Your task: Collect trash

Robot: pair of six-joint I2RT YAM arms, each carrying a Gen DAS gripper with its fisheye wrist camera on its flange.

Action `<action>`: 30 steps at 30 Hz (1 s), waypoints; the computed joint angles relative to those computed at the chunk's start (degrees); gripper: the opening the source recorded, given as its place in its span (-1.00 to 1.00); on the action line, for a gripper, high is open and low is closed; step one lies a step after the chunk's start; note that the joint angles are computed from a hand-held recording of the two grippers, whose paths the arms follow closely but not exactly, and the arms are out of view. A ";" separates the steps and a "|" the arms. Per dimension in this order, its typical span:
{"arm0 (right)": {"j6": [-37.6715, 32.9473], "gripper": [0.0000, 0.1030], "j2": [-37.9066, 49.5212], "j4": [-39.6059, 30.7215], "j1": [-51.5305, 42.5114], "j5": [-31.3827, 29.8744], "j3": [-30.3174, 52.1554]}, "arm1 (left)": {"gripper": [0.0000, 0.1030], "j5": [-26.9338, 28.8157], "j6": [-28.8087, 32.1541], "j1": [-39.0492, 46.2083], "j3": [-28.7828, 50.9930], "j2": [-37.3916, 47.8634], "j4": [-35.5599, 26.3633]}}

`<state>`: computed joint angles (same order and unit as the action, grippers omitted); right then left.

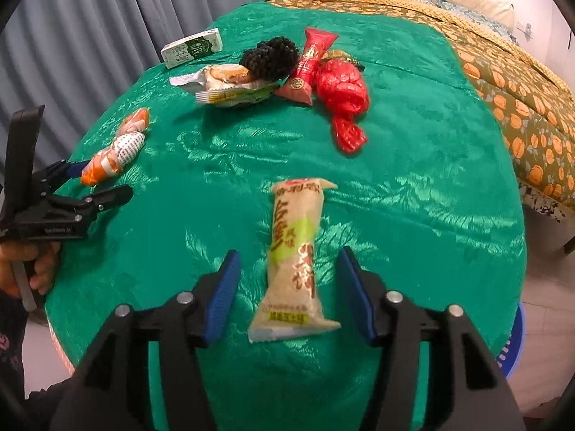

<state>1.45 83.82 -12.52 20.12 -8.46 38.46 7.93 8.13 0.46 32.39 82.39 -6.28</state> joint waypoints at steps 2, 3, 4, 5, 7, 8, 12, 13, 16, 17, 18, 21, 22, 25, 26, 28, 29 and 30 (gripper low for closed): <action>-0.71 0.09 -1.12 -1.50 -0.86 -0.54 0.09 | 0.90 4.52 0.98 3.04 0.54 -0.82 -1.86; -0.96 0.09 -1.67 -2.17 -1.30 -0.75 0.21 | 0.89 6.98 1.39 4.93 0.77 -1.52 -2.72; -1.52 0.09 -2.28 -3.22 -2.10 -1.35 0.57 | 0.89 8.29 1.77 6.28 0.82 -2.44 -3.17; -1.89 0.09 -2.43 -4.06 -2.60 -1.94 1.15 | 0.89 9.04 2.27 7.25 0.93 -3.56 -3.68; -2.32 0.09 -1.87 -5.47 -3.03 -2.91 2.76 | 0.90 9.66 3.18 7.58 2.13 -3.99 -5.22; -2.41 0.09 -1.28 -6.17 -3.02 -3.24 3.76 | 0.90 9.22 3.35 7.05 3.03 -3.50 -6.00; -2.66 0.09 2.49 -9.11 -2.43 -3.77 8.02 | 0.90 5.87 1.80 3.51 5.76 -0.02 -7.22; -2.76 0.09 3.52 -9.61 -1.94 -2.95 9.04 | 0.90 4.36 1.50 2.37 6.10 0.68 -7.04; -2.28 0.00 5.32 -10.31 -1.56 -2.93 10.71 | 0.77 0.59 0.70 -0.04 6.67 2.39 -5.79; -2.07 -0.02 6.00 -10.84 -1.41 -2.79 11.37 | 0.69 0.14 0.51 -0.19 7.21 3.17 -5.82; -1.81 -0.11 6.46 -11.10 -1.38 -2.60 11.77 | 0.59 -0.31 0.13 -0.34 7.61 3.64 -5.94; -1.15 -0.60 6.72 -11.04 -1.70 -2.15 11.93 | 0.04 -1.36 -0.19 -0.35 7.92 3.81 -6.11; -1.19 -0.65 5.80 -10.75 -1.99 -2.29 11.27 | -0.14 -1.08 0.07 -0.12 7.81 3.49 -6.40; -1.75 -0.66 2.24 -10.17 -2.55 -2.78 9.19 | -0.17 0.16 -0.22 0.53 6.03 0.45 -6.36; -1.86 -0.66 0.82 -9.88 -2.91 -3.52 8.33 | -0.18 0.77 -0.28 0.67 5.40 -0.82 -6.56; -2.00 -0.66 -1.45 -9.64 -3.84 -5.28 6.96 | -0.18 2.15 -1.13 0.05 3.69 -4.61 -7.40; -2.03 -0.66 -2.04 -9.55 -4.27 -6.06 6.59 | -0.19 3.22 -1.90 -0.57 2.85 -6.82 -8.12; -1.90 -0.66 -2.68 -9.32 -4.78 -7.27 6.09 | -0.19 3.70 -2.78 -1.40 2.42 -8.07 -8.57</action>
<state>-0.46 81.14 -21.85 15.34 -15.73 44.55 11.63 5.35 -0.94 34.81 74.31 -14.85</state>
